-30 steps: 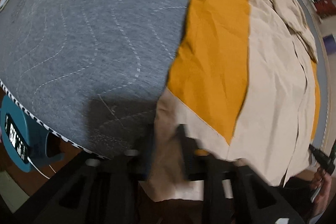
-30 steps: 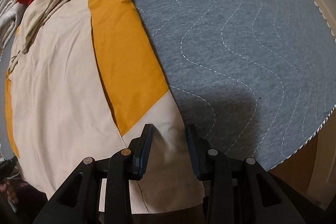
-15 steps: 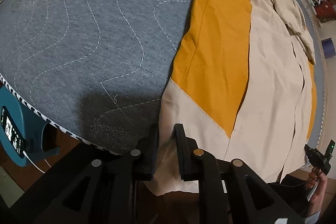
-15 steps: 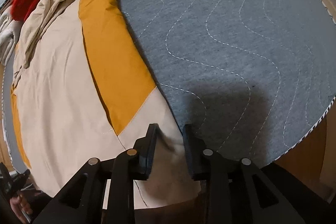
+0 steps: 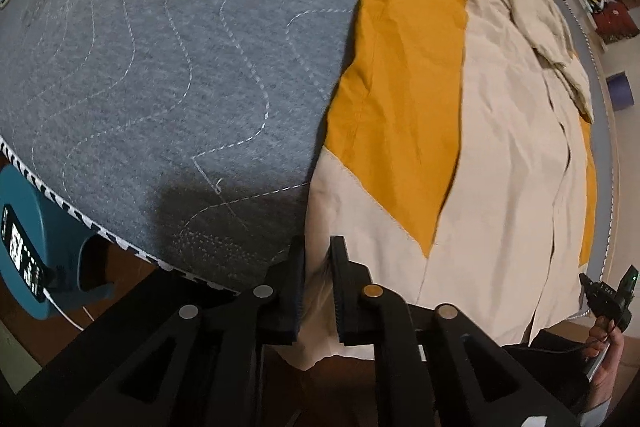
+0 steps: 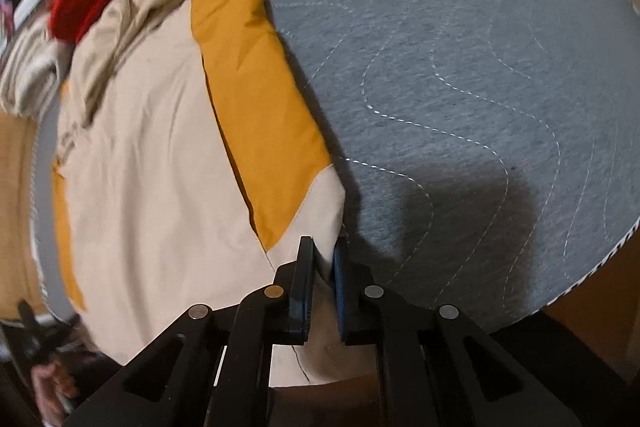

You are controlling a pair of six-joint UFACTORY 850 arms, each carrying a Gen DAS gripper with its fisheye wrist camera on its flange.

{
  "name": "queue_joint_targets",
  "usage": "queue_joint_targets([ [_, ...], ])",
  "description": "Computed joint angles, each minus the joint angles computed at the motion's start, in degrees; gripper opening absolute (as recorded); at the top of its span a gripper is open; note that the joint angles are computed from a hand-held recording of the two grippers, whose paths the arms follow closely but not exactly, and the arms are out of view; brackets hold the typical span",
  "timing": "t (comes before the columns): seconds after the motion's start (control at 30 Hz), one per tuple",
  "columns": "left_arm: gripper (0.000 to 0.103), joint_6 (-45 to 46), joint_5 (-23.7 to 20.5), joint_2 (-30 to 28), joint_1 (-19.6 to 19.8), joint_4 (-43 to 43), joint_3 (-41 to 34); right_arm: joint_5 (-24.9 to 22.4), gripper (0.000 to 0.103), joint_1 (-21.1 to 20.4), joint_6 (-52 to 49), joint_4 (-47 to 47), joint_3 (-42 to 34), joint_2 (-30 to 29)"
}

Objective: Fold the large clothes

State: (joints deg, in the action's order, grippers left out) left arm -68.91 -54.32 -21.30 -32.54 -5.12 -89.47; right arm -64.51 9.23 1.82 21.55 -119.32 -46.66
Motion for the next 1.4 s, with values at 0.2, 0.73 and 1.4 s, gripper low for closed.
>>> queue_joint_targets([
  [0.2,0.014,2.24,-1.95,-2.56,0.43,-0.24,-2.52,-0.49,0.032,-0.07,3.36,-3.81,0.56,-0.84],
  [0.73,0.002,5.36,-2.64,-4.38,-3.88,9.48,-13.83,6.37,0.003,1.87,-7.79,0.5,2.66,5.65],
  [1.4,0.001,10.55,7.67,13.18,-8.33,3.44,-2.51,5.45,0.002,-9.24,-16.18,9.6,20.71,29.55],
])
